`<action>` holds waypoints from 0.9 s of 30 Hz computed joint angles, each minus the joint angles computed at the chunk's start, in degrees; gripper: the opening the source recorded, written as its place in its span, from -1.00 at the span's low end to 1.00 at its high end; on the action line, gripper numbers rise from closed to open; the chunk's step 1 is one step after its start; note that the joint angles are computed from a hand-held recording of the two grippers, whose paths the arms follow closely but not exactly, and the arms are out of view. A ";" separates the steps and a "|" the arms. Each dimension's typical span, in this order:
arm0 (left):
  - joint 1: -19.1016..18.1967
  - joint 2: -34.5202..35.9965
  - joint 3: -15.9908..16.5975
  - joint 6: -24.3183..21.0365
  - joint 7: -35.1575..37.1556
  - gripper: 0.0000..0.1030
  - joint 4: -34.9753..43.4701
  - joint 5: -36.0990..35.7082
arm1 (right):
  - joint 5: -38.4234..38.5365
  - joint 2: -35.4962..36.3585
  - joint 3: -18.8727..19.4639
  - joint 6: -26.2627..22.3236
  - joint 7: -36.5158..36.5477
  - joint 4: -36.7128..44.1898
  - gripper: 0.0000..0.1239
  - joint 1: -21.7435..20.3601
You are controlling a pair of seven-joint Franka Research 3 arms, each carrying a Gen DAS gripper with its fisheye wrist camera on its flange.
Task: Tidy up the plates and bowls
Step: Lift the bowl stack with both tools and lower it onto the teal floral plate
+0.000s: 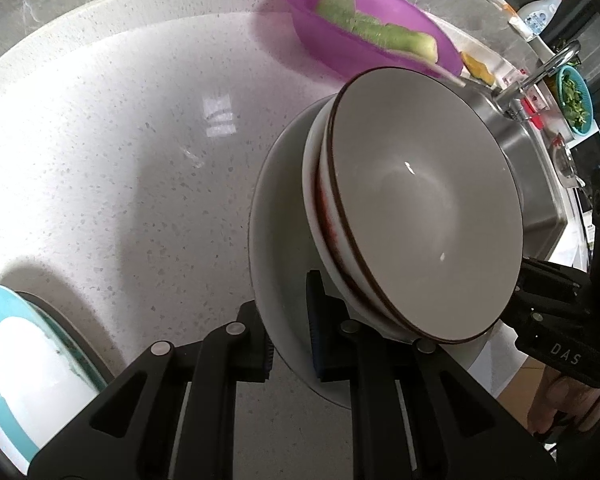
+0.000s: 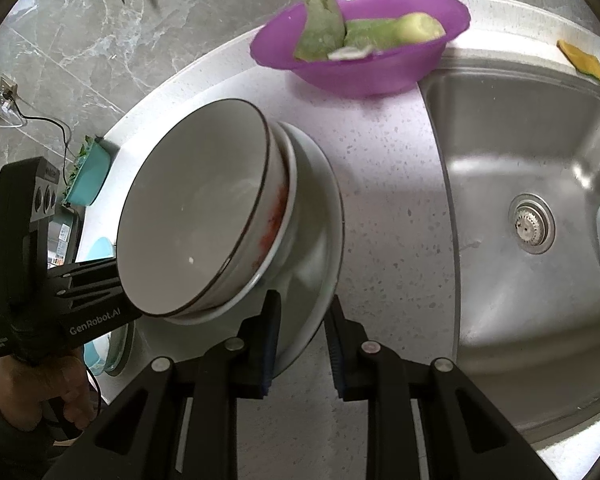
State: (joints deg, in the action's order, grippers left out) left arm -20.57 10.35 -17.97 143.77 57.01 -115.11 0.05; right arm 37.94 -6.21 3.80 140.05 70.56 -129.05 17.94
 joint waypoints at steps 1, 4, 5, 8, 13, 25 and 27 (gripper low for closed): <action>-0.01 -0.72 0.06 -0.12 -0.14 -0.77 -0.31 0.25 | -0.13 -0.17 0.02 -0.15 -0.05 0.08 -0.61 0.02; -0.35 -2.48 0.32 -0.56 -1.52 -0.77 -0.84 1.52 | -0.24 -0.73 0.03 -0.74 -0.48 0.33 -0.61 0.18; -0.47 -3.15 0.44 -0.76 -2.16 -0.77 -1.07 2.12 | -0.18 -0.88 0.06 -0.90 -0.58 0.40 -0.62 0.26; -0.61 -5.44 0.68 -1.42 -3.62 -0.76 -2.28 3.24 | 0.11 -1.30 0.20 -1.36 -1.21 0.73 -0.62 0.64; -0.53 -10.80 1.12 -2.36 -6.69 -0.76 -6.26 4.39 | 0.35 -1.45 0.69 -2.40 -2.64 1.71 -0.62 1.65; 0.17 -30.97 4.93 -2.91 -8.07 -0.76 -24.90 0.86 | -0.54 -0.55 4.26 -3.17 -2.08 4.28 -0.63 6.63; 0.24 -35.23 6.20 -3.45 -7.44 -0.76 -28.65 0.02 | -0.66 -0.64 5.14 -2.49 -1.40 3.97 -0.63 7.93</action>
